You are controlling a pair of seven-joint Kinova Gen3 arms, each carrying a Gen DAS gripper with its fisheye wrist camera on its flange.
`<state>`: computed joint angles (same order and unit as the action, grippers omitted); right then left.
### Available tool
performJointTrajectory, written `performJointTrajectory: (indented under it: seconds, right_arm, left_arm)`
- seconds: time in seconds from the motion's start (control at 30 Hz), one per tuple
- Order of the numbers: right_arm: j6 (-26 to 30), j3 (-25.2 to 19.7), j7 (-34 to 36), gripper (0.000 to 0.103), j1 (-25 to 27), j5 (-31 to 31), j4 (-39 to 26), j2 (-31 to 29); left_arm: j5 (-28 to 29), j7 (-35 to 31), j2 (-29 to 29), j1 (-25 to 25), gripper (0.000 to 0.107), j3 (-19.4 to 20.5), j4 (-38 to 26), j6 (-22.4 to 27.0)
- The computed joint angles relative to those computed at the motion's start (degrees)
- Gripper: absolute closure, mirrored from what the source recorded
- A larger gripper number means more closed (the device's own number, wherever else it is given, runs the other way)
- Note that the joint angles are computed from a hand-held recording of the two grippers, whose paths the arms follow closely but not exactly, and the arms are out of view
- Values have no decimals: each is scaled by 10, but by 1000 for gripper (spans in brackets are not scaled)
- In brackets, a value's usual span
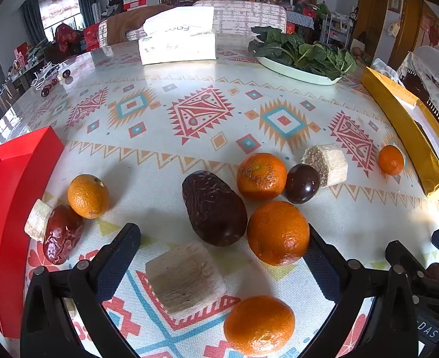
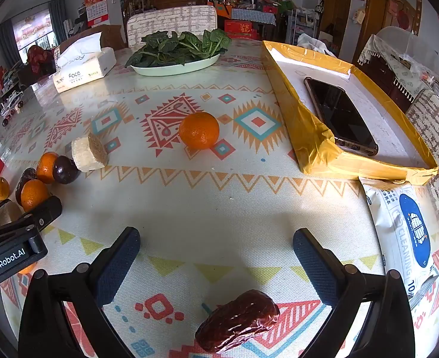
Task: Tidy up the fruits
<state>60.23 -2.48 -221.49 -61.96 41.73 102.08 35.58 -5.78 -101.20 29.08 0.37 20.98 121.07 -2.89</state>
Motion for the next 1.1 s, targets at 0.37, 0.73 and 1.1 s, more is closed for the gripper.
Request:
performJointTrajectory:
  seconds: [0.37, 0.73, 1.1]
  right_arm:
    - [-2, 0, -3, 0, 0, 1, 3, 0]
    - [-3, -1, -5, 0, -1, 2, 6, 0]
    - [2, -4, 26, 0, 19, -43, -21, -4]
  left_arm:
    - [-1, 1, 0, 0, 4, 0, 0, 0]
    - [-2, 2, 0, 0, 4, 0, 0, 0]
    - [-9, -62, 7, -68, 4, 70, -14, 56]
